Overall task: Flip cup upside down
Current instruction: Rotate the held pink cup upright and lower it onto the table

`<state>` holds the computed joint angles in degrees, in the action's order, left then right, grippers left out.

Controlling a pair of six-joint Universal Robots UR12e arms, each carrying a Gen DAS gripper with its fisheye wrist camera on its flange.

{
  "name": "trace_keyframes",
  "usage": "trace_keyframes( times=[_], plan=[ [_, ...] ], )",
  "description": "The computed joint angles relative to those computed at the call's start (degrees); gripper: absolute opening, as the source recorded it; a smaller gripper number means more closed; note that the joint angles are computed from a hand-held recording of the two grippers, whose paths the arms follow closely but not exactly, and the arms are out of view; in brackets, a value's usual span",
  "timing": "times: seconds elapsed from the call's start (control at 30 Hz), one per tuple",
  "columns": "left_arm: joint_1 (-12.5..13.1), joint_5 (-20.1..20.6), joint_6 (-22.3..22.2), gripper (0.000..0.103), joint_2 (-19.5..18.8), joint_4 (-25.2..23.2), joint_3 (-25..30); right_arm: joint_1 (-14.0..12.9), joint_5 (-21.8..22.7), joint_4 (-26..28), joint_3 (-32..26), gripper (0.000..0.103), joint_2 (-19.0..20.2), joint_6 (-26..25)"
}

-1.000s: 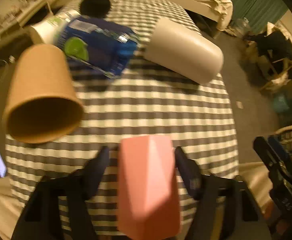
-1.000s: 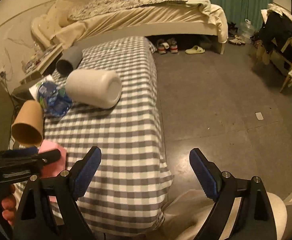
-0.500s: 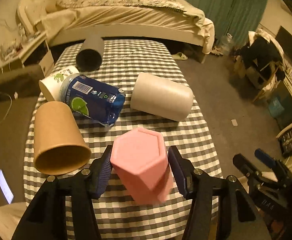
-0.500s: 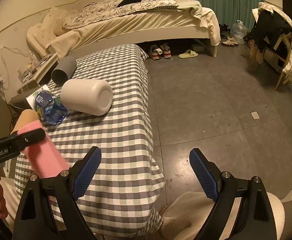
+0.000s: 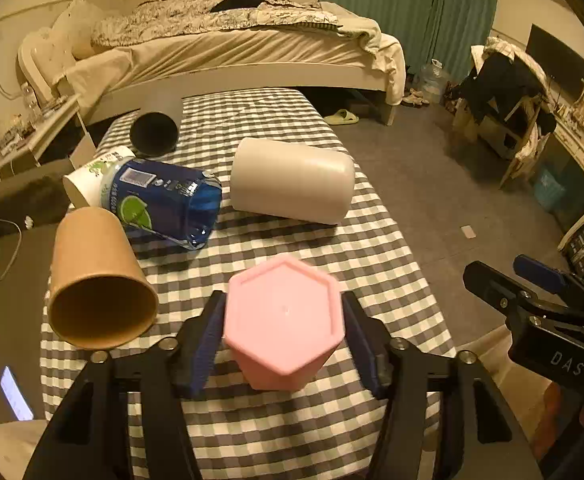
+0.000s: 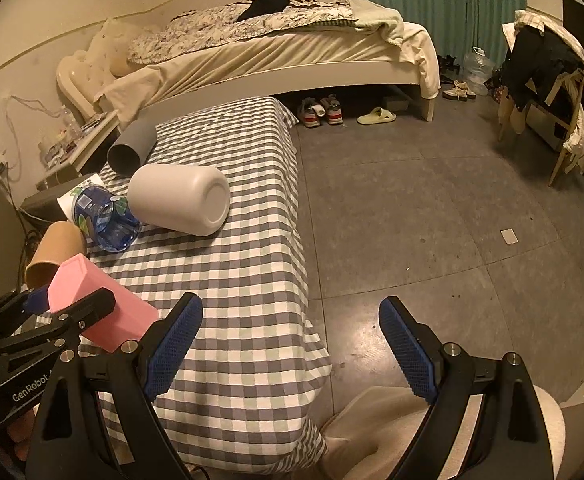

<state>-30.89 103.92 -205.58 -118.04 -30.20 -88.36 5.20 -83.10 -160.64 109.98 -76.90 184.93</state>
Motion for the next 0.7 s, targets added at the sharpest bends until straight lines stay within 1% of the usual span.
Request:
trace_keyframes(
  times=[0.07,0.1,0.13,0.23,0.33,0.5,0.7],
  plan=[
    [-0.01,-0.25,0.03,0.068,0.20,0.68,-0.17,-0.18,0.45,-0.76,0.18,0.090,-0.07,0.33],
    [-0.12,0.16,0.12,0.073,0.23,0.91,-0.09,-0.26,0.65,-1.26,0.34,0.090,-0.12,0.44],
    [-0.25,0.85,0.27,0.074,0.30,1.33,-0.02,-0.36,1.05,-2.00,0.54,0.090,-0.20,0.54],
    [-0.37,1.22,0.45,0.074,0.71,3.23,-0.25,-0.35,1.36,-3.76,0.96,0.090,-0.33,0.62],
    [-0.17,1.02,-0.06,0.074,1.58,6.17,-1.02,0.15,0.21,-4.92,1.14,0.090,-0.59,0.84],
    [-0.27,3.86,-0.73,0.074,3.50,11.44,-2.98,1.01,-0.36,-6.37,1.62,0.090,-2.33,1.21],
    [-0.53,7.75,-1.12,0.074,6.90,17.60,-7.39,2.49,-1.45,-8.92,2.59,0.090,-4.89,0.24]
  ],
)
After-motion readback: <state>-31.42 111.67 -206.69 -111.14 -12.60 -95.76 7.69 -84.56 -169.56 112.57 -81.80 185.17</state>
